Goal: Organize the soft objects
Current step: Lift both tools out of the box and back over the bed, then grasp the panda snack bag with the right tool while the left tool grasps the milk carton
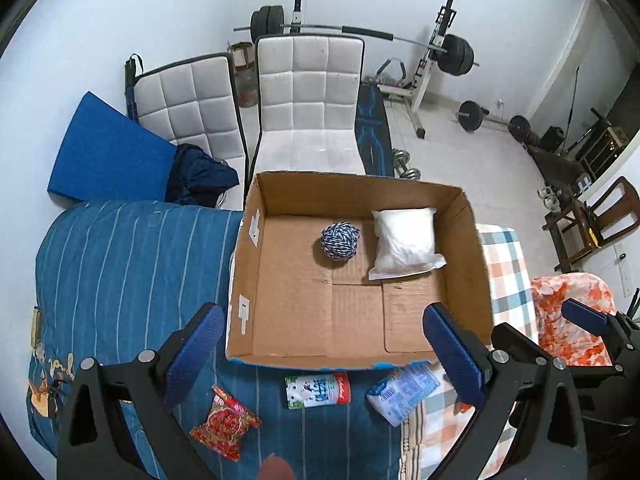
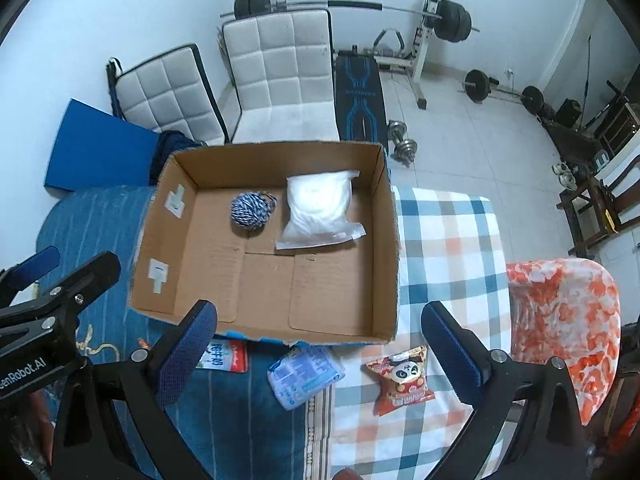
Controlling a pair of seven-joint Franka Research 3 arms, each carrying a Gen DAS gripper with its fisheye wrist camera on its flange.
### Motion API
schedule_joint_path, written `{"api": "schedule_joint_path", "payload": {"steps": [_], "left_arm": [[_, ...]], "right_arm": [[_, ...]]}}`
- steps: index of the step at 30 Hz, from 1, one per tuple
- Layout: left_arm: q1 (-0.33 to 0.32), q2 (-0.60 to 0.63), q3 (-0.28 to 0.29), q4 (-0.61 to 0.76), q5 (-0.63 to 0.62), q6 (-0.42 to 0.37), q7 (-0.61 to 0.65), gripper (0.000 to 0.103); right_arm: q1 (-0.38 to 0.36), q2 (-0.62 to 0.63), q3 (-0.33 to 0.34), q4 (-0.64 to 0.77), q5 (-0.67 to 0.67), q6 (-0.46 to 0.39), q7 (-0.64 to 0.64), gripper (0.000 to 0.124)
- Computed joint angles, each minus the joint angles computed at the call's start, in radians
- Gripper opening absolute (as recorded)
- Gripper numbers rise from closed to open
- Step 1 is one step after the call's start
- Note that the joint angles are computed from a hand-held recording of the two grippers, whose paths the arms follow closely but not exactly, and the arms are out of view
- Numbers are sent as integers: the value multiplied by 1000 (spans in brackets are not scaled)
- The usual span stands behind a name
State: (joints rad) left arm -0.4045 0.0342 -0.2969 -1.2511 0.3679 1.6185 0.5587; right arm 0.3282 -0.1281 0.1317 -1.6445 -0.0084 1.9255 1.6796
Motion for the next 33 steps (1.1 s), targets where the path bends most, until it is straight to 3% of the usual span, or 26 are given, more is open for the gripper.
{"api": "schedule_joint_path", "payload": {"steps": [10, 16, 25, 33], "left_arm": [[-43, 0, -23, 83, 61, -35, -44, 102], [-72, 33, -28, 136, 66, -118, -33, 102], [-21, -57, -10, -170, -140, -29, -107, 102], [27, -80, 10, -429, -331, 96, -126, 102]], "right_arm": [[-24, -106, -12, -14, 64, -22, -41, 103], [-73, -137, -33, -56, 72, -58, -37, 103], [-130, -97, -45, -244, -3, -90, -4, 103], [-133, -45, -63, -395, -9, -43, 0, 103]]}}
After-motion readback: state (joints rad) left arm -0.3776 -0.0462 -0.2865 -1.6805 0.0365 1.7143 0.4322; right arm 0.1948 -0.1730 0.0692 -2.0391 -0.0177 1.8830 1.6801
